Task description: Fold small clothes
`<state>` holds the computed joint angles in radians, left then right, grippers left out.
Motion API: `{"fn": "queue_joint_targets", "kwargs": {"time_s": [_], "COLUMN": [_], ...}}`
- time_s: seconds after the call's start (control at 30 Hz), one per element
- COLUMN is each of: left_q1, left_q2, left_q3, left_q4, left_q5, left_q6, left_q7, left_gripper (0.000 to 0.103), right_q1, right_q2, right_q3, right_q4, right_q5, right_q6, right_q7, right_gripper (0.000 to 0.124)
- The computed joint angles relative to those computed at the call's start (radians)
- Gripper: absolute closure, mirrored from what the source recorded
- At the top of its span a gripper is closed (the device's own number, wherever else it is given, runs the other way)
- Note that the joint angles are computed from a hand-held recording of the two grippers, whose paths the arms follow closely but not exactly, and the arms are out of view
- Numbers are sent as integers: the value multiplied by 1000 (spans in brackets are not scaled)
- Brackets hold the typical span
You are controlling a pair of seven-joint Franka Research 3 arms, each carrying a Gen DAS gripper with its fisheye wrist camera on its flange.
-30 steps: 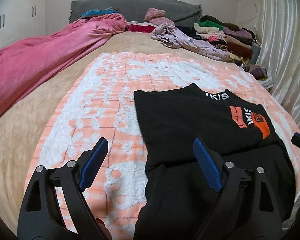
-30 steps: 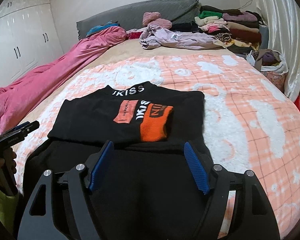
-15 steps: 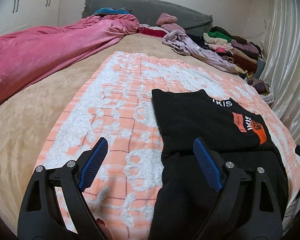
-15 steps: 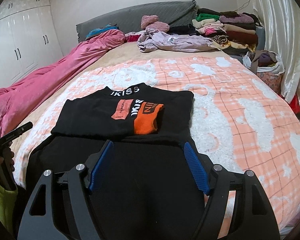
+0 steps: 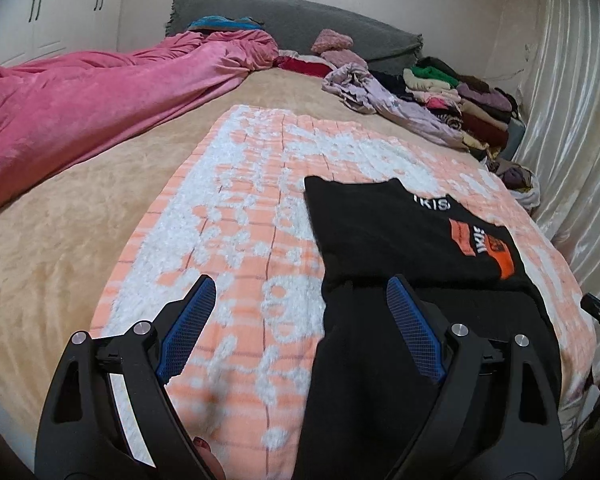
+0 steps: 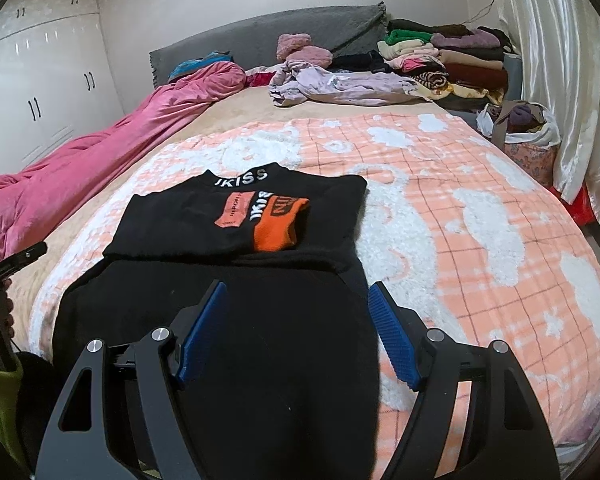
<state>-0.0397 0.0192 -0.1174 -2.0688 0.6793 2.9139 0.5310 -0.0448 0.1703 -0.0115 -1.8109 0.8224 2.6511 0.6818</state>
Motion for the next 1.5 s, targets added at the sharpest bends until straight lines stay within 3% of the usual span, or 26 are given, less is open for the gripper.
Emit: {"fn": "queue_joint_targets", "kwargs": {"time_s": [0.17,0.57,0.93,1.1,1.4,1.5], "left_q1": [-14,-51,-63,-82,-94,-96], "left_q2": [-44,-105,-110,-97,-79,-66], "left_q3": [-17,-19,-33,-27,-37,-38], "left_q4": [-56,-150,-159,-153,-137,-122], "left_q5": [-224,-463,-501,-599,-657,-683], "left_q6": [-32,-70,-115,-154,-206,-226], "left_q7": [219,435,467,539,599,629], "left_gripper": [23,23,23,23,23,29], "right_q1": [-6,2,-4,-10,-22,-27], "right_q2": [-19,-60,-88,-99,-110,-108], "right_q3": [-5,-21,-46,-54,-69,-73], "right_q4": [-30,-96,-168,-198,-238,-243], "right_q5": [11,11,-24,-36,-63,-68], "right_q6": [-11,-46,-65,-79,-120,-134], "right_q7": [-5,-38,-34,-34,-31,-28], "right_gripper": [52,52,52,52,52,52]}}
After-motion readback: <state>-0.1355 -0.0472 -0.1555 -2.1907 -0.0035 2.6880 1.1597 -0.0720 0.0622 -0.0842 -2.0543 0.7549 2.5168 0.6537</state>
